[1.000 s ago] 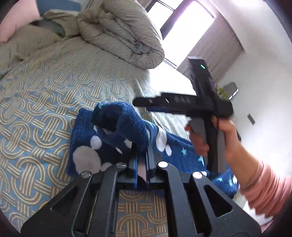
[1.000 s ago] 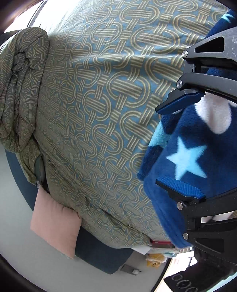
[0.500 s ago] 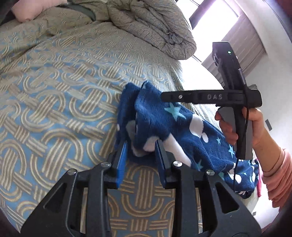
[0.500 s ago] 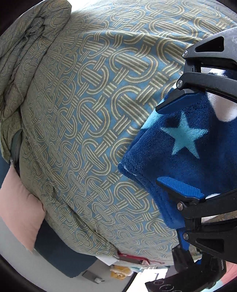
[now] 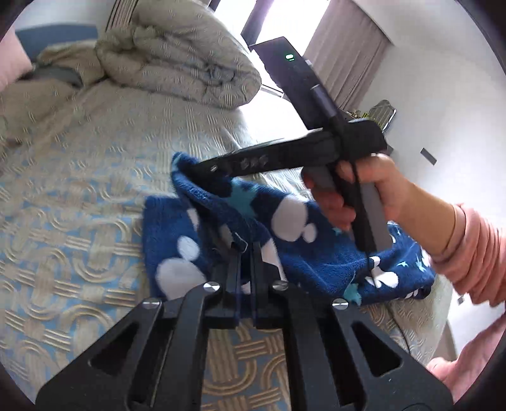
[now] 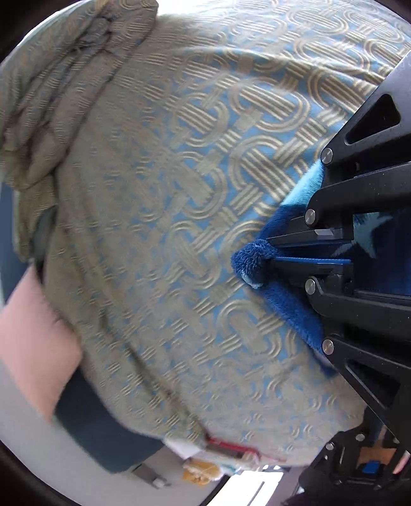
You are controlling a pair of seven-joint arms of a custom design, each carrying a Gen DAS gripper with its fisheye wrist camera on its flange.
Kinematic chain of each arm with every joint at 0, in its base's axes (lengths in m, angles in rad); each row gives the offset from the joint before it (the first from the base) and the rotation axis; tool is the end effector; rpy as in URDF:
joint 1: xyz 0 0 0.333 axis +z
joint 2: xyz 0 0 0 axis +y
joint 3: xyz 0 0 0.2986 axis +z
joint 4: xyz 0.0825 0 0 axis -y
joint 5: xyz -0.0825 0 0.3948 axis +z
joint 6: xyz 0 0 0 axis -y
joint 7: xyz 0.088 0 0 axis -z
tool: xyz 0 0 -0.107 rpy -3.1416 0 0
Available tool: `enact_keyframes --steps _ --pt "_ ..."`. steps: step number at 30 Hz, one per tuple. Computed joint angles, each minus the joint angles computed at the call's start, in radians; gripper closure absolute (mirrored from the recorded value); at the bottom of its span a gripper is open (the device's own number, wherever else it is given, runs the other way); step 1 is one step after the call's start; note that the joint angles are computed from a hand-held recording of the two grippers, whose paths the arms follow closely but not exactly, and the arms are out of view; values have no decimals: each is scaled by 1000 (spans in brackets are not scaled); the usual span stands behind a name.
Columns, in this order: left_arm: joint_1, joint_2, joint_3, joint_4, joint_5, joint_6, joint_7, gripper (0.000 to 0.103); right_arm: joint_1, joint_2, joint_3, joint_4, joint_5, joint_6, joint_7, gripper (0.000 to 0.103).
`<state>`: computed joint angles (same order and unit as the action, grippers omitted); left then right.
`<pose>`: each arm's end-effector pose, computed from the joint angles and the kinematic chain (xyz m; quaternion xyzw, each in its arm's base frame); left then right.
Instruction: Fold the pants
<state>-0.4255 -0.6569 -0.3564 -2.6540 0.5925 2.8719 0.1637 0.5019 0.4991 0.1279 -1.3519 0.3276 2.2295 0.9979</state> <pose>0.2709 -0.3240 0.4983 -0.6550 0.5999 -0.4271 0.1693 0.6027 0.4275 0.4634 -0.9310 0.2615 -0.0017 0.2546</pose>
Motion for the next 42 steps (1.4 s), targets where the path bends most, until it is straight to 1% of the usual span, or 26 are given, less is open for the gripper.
enact_keyframes --steps 2,4,6,8,10,12,15,17,18,20,21,22,23,24,25,28,31,32,33,36,37,38,39,40,41,42 --pt "-30 -54 17 -10 -11 -89 44 97 -14 -17 14 8 35 25 -27 99" --pt "-53 -65 47 -18 -39 -145 87 97 -6 6 13 57 25 24 -40 99" --pt "-87 -48 91 -31 -94 -176 138 97 8 79 7 161 -3 -47 -33 97" --pt "-116 -4 127 -36 -153 -189 187 97 48 183 -22 294 -73 -133 8 95" --pt "-130 38 119 -18 -195 -256 225 96 102 275 -70 399 -169 -194 68 88" --pt "-126 41 93 -18 -211 -290 229 94 120 301 -89 419 -211 -204 111 86" --pt "-120 -9 72 -47 -226 -288 190 94 69 193 -56 267 -142 -109 130 74" --pt "-114 -43 65 -57 -227 -316 165 91 29 68 -42 106 -96 -10 109 62" --pt "-114 -56 63 -61 -229 -324 153 88 7 5 -37 31 -74 31 90 54" --pt "-112 -85 56 -75 -232 -325 117 78 -50 -126 -22 -119 -8 91 27 47" --pt "-104 -86 53 -75 -226 -316 99 67 -75 -184 -21 -181 18 100 -3 44" --pt "-98 -89 46 -75 -220 -309 79 51 -86 -236 -30 -236 17 115 -8 43" --pt "-92 -79 37 -68 -214 -306 61 42 -100 -296 -41 -312 15 140 -11 42" --pt "-90 -60 30 -57 -210 -305 45 27 -120 -356 -54 -387 13 155 -7 40" --pt "-94 -40 32 -47 -214 -305 37 24 -137 -402 -64 -445 10 160 14 39" --pt "-120 23 62 -32 -272 -265 0 24 -210 -535 -99 -612 34 152 96 39" --pt "-125 64 75 -59 -314 -101 -84 24 -279 -649 -124 -758 100 182 141 39" --pt "-120 83 75 -57 -314 -64 -101 24 -298 -683 -129 -801 109 194 148 39" --pt "-112 105 71 -40 -312 -63 -115 24 -317 -717 -134 -842 114 205 146 39" --pt "-90 165 61 38 -296 -145 -127 24 -370 -765 -128 -906 66 225 156 39" --pt "-102 180 76 60 -321 -173 -122 26 -388 -774 -123 -915 38 234 167 39" --pt "-106 189 77 89 -339 -227 -127 27 -403 -786 -117 -932 15 255 181 39" --pt "-99 194 62 117 -340 -283 -142 33 -413 -795 -118 -940 8 271 183 39" --pt "-87 194 38 148 -322 -349 -162 44 -414 -797 -124 -945 18 288 165 39" --pt "-69 190 4 186 -281 -428 -185 48 -414 -799 -134 -949 29 300 132 39" --pt "-58 188 -24 223 -240 -500 -201 50 -414 -797 -132 -950 26 318 106 39"
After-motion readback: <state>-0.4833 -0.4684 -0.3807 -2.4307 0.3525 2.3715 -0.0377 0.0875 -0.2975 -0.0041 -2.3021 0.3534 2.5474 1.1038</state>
